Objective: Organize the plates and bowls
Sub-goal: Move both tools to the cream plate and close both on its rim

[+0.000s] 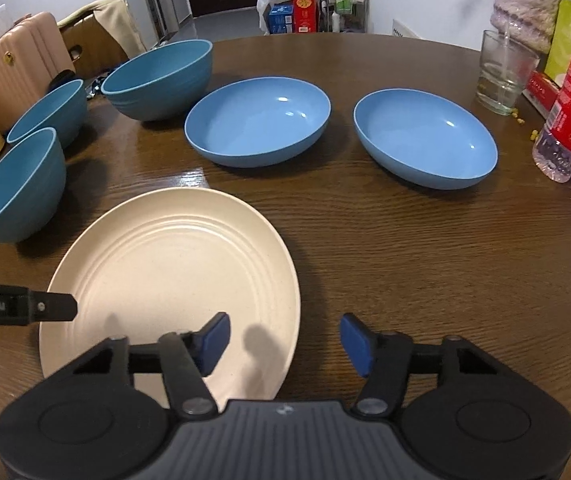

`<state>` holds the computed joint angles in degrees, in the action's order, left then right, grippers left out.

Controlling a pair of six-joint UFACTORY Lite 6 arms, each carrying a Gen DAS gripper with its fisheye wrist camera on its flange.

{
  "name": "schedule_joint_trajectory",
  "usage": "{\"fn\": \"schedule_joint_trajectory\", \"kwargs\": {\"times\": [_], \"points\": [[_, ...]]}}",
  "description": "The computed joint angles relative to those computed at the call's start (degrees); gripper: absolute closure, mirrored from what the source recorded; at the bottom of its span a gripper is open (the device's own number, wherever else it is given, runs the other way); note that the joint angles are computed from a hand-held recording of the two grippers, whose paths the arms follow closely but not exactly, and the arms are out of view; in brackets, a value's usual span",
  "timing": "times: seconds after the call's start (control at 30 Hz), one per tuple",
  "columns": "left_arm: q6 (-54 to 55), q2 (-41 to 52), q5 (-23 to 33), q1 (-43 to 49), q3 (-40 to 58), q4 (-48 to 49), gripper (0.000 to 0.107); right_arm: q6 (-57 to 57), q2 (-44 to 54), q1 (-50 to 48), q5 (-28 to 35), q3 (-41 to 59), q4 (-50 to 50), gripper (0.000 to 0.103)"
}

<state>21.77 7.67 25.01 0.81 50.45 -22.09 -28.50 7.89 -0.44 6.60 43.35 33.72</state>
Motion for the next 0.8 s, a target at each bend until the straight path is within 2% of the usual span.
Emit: {"fn": "schedule_joint_trajectory", "kwargs": {"times": [0.13, 0.3, 0.4, 0.53, 0.7, 0.8], "points": [[-0.51, 1.89, 0.65, -0.14, 1.02, -0.9, 0.055, -12.32, 1.63, -1.65, 2.0, 1.31, 11.43, 0.061], [-1.81, 3.14, 0.76, -0.27, 1.81, -0.98, 0.062, -21.95, 3.2, -3.24, 4.16, 2.27, 20.38, 0.071], [-2.75, 3.37, -0.08, -0.53, 1.89, -0.59, 0.067, -31.31, 3.7, -4.4, 4.88, 2.06, 29.51, 0.078], [-2.23, 4.09, -0.29, -0.75, 2.45, -1.41, 0.079, -36.19, 4.71, -5.64, 6.74, 2.84, 34.3, 0.084], [0.83, 2.74, 0.13, 0.56, 1.13, -3.69, 0.088, -39.95, 5.63, -7.71, 9.8, 3.42, 38.32, 0.089], [1.74, 1.49, 0.28, 0.71, 0.05, -3.9, 0.089, -42.66, 6.01, -9.11, 11.84, 3.24, 41.99, 0.092]]}}
